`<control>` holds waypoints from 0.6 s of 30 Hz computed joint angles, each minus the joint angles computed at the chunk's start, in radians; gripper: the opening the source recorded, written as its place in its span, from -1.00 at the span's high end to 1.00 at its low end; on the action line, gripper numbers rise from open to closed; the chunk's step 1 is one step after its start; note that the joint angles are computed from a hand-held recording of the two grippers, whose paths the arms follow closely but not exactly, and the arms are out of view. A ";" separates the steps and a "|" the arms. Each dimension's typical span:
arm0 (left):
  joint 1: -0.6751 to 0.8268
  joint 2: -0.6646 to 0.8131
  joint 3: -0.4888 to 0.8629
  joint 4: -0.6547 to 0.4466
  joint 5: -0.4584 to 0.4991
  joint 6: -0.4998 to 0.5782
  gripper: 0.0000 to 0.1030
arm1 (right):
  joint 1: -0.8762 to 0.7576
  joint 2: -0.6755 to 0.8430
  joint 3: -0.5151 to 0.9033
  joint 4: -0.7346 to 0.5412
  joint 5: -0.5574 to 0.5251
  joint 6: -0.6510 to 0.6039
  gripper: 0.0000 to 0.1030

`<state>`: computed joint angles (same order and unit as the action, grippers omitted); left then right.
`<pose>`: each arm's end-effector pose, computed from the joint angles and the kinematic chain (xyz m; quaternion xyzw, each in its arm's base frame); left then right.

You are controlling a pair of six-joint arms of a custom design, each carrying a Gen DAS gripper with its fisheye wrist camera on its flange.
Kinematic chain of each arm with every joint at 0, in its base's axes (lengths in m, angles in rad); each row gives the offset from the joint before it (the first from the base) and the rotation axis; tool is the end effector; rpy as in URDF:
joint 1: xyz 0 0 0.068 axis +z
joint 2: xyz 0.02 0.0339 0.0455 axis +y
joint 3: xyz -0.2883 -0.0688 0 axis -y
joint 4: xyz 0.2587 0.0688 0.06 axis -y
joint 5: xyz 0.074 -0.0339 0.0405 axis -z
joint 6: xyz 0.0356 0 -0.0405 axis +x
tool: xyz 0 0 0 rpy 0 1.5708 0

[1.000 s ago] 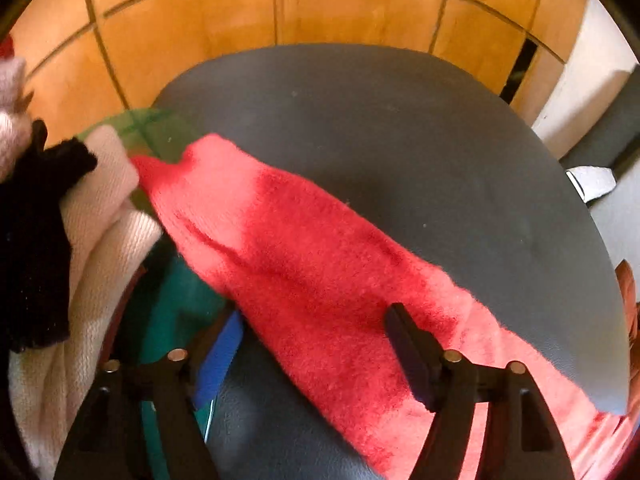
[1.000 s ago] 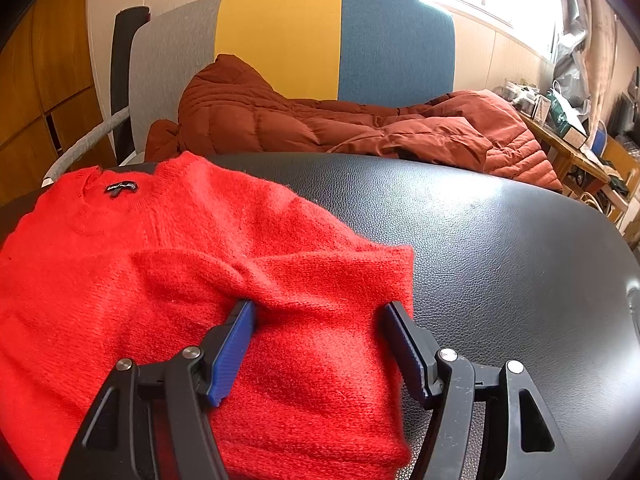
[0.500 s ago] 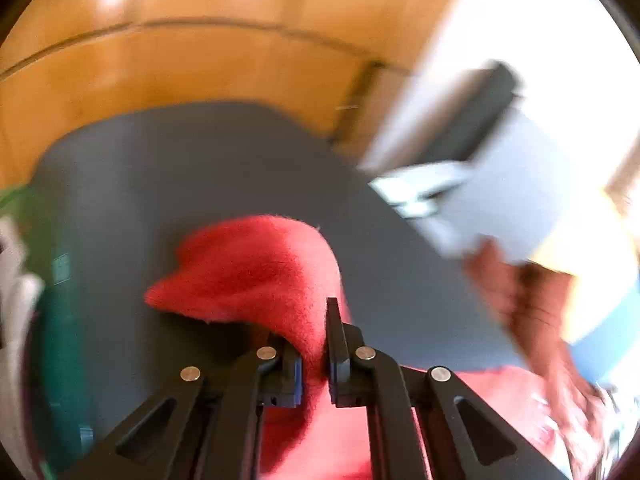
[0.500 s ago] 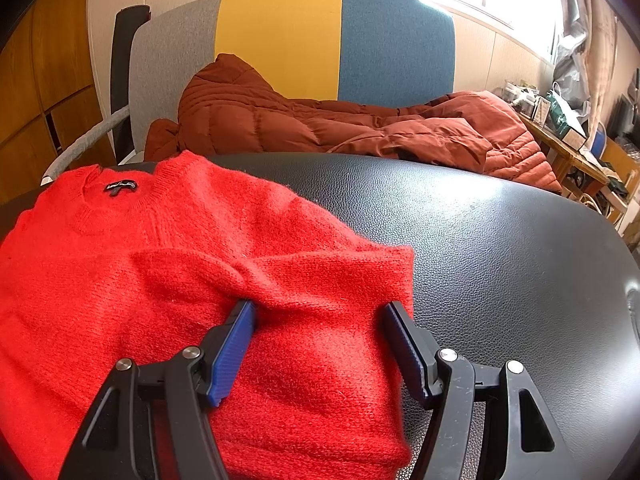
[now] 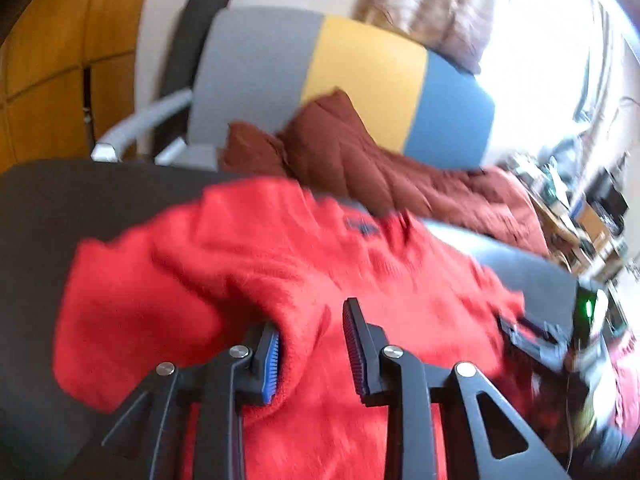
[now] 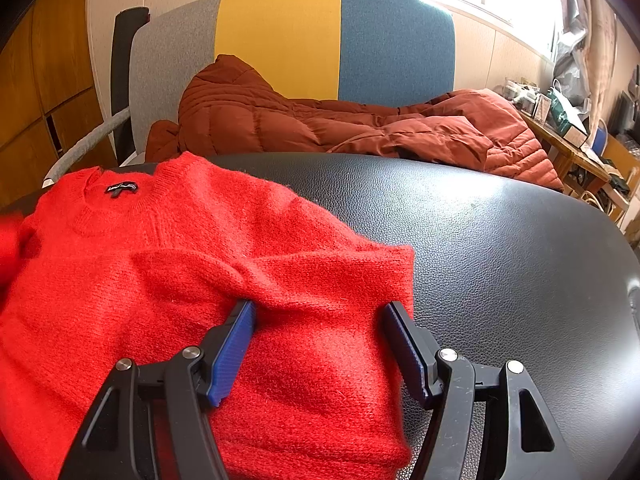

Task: Fold clothes
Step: 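Lift the sleeve with the left gripper and fold it over the body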

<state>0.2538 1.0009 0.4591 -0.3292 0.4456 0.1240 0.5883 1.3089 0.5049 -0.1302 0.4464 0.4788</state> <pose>0.1833 0.0317 0.1931 0.0162 0.9192 -0.1411 0.3674 0.2008 0.1155 0.1620 0.0185 0.9286 -0.0258 0.3697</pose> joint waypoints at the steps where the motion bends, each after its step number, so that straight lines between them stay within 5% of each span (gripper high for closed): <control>1: -0.008 -0.027 -0.030 -0.009 -0.001 0.007 0.45 | 0.000 0.000 0.000 0.000 0.000 0.000 -0.30; 6: 0.223 -0.155 -0.150 -0.109 0.082 0.220 0.45 | -0.004 -0.001 0.002 -0.002 -0.008 0.001 -0.31; 9: 0.479 -0.074 -0.150 -0.184 0.197 0.438 0.44 | -0.010 0.001 0.011 -0.016 -0.019 0.001 -0.31; 18: 0.632 0.181 -0.118 -0.174 0.341 0.553 0.44 | 0.149 0.028 0.259 -0.221 -0.013 -0.075 -0.30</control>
